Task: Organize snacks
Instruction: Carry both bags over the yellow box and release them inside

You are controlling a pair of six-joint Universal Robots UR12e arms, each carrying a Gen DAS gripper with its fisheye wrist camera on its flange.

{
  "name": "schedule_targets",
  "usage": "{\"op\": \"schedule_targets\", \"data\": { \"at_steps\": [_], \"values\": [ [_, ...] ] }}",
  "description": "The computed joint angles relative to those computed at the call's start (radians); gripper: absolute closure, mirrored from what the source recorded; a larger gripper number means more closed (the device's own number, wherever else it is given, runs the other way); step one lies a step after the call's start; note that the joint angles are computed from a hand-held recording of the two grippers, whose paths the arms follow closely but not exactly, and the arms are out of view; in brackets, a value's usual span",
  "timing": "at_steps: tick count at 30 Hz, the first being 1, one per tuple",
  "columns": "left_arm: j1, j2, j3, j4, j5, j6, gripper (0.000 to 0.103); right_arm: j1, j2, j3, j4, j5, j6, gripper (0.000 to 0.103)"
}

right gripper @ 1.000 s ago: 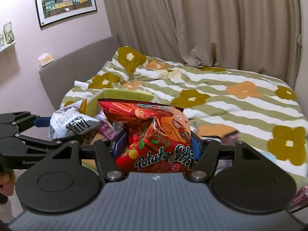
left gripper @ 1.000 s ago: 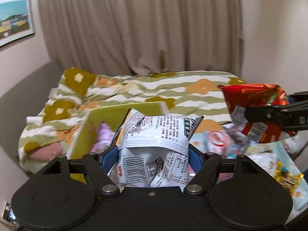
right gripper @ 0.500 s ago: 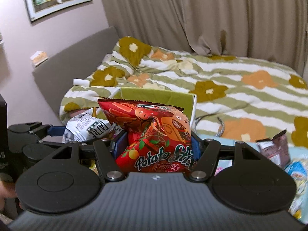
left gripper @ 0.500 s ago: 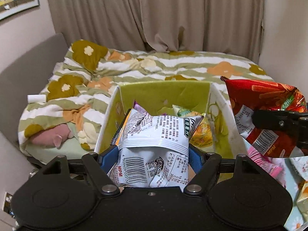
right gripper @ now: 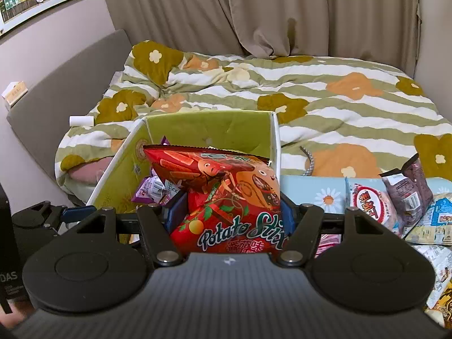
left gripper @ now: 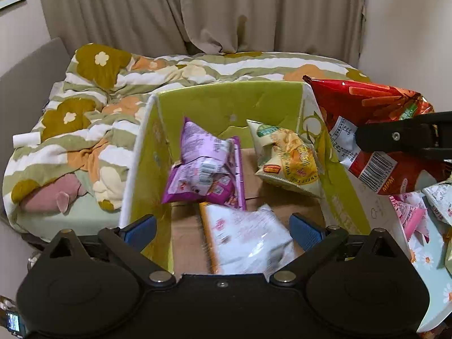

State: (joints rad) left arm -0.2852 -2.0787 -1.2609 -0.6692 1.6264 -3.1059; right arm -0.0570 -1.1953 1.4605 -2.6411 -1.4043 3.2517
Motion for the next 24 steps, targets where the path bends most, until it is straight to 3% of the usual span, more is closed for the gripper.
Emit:
{"op": "schedule_targets", "data": {
  "at_steps": [9,17,18,20,24],
  "values": [
    [0.006,0.045,-0.046,0.051,0.062,-0.084,0.002,0.007,0.01,-0.009,-0.001,0.061,0.022,0.022],
    [0.01,0.061,-0.076,0.067,0.084,-0.13,0.002,0.029,0.028,0.0,-0.027,0.04,0.071,0.019],
    [0.01,0.064,-0.081,0.069,0.084,-0.133,0.002,0.03,0.031,0.004,-0.038,0.037,0.08,0.016],
    [0.012,0.069,-0.092,0.074,0.082,-0.143,0.002,0.027,0.033,0.016,-0.066,0.051,0.107,0.0],
    [0.013,0.071,-0.104,0.081,0.068,-0.157,0.002,0.023,0.029,0.055,-0.16,0.06,0.135,0.0]
  ]
}}
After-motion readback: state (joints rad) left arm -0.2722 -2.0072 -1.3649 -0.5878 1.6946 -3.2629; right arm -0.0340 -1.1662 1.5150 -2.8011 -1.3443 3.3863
